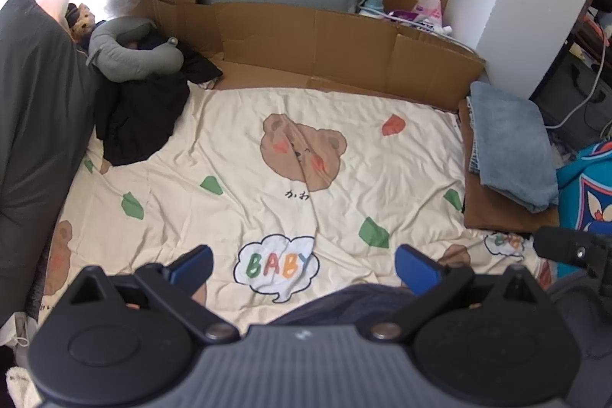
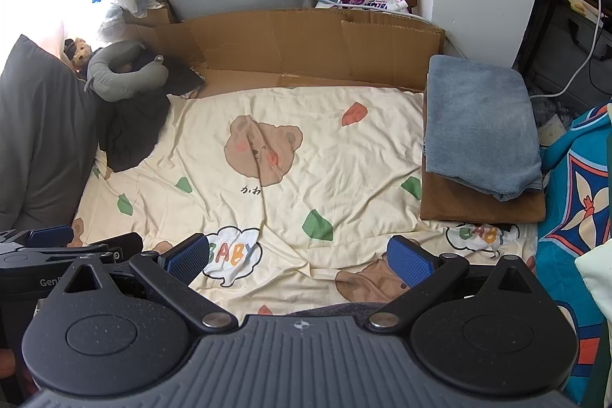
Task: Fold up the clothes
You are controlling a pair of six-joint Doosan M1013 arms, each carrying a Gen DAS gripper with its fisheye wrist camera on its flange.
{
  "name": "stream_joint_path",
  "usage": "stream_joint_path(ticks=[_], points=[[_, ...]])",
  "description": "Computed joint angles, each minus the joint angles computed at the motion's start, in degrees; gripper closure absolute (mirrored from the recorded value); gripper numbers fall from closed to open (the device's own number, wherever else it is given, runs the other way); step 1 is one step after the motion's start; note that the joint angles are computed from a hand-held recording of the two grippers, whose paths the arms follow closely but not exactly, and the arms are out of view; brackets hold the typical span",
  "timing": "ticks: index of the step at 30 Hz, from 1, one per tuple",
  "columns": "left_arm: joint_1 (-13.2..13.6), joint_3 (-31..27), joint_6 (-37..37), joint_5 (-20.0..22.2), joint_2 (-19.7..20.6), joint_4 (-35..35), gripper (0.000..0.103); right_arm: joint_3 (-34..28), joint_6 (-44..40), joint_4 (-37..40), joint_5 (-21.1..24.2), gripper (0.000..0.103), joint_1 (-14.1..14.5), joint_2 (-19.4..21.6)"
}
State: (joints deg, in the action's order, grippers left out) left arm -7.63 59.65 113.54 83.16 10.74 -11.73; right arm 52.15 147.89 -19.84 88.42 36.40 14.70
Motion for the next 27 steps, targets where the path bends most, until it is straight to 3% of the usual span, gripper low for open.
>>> stream_joint_path(ticks=[27], points=[[-0.6,1.3,0.7,-2.1,-1.0,1.4,0.007,0.0,-0.1,0.2,-0.2,0.001,0.0,0.1]])
